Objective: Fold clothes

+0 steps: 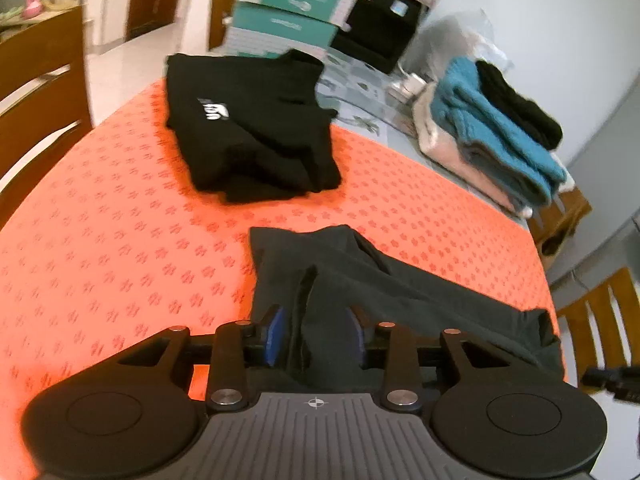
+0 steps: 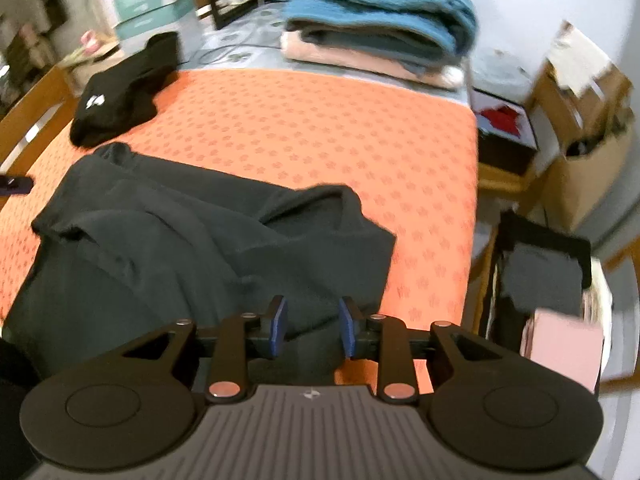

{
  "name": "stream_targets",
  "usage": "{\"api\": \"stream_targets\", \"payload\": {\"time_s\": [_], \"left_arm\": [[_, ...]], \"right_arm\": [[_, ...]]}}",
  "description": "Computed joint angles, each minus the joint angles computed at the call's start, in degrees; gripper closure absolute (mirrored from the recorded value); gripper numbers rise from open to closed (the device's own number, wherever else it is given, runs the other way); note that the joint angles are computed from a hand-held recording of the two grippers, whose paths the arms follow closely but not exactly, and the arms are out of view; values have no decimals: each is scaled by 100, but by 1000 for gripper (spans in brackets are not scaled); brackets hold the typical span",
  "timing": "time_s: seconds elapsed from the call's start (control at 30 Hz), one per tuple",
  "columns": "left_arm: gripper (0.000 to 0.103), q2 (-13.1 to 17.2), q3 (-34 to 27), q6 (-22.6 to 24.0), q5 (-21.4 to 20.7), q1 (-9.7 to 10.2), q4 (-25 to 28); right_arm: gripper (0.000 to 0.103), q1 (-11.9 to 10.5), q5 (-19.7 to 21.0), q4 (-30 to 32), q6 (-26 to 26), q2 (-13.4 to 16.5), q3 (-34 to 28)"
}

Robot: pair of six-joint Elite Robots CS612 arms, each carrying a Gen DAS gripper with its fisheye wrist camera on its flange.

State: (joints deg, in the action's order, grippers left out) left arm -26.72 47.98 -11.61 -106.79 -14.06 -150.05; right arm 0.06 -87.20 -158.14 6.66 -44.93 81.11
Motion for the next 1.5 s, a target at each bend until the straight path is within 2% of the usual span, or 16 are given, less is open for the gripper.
{"api": "stream_targets", "payload": {"time_s": [0.17, 0.27, 0.4, 0.53, 0.57, 0.6, 0.63, 0.7, 0.83, 0.93, 1.03, 1.13, 1.23, 1.4, 1.5], "left_arm": [[65, 402, -718, 530, -144, -38, 616], [64, 590, -1057, 800, -155, -75, 886], [65, 767, -1363, 885, 25, -117, 1031], [66, 877, -1531, 854, 105, -128, 1056], [74, 888, -1540, 841, 92, -129, 1056], [92, 898, -1549, 827, 79, -130, 1056], [96, 903, -1546, 814, 70, -131, 1039], [98, 812, -1332, 812, 102, -140, 757], [99, 614, -1033, 702, 206, -138, 352], [99, 563, -1023, 660, 295, -124, 282], [98, 715, -1330, 764, 403, -126, 605], [97, 973, -1752, 838, 515, -161, 991], [95, 1137, -2069, 732, 506, -167, 1289], [72, 810, -1522, 596, 158, -62, 783], [72, 589, -1165, 586, 46, -6, 885]], "right_arm": [[70, -83, 302, 409, -921, 108, -369], [67, -102, 430, 873, -1731, 244, -705], [66, -74, 347, 1464, -2642, 513, -1224], [66, -64, 406, 1852, -3134, 753, -1618], [66, -59, 411, 1919, -3229, 795, -1682], [66, -56, 412, 1984, -3268, 819, -1720], [68, -61, 433, 2067, -3268, 840, -1755], [98, -81, 485, 2114, -3213, 840, -1744], [99, -109, 324, 1793, -3026, 676, -1498], [99, -174, 227, 1617, -2603, 587, -1379], [99, -232, 319, 1512, -2276, 645, -1386], [98, -166, 124, 1520, -2314, 801, -1515], [92, -107, -64, 1317, -2312, 846, -1500], [76, -142, -34, 772, -2034, 506, -1017], [75, -161, 15, 627, -1952, 294, -715]]}}
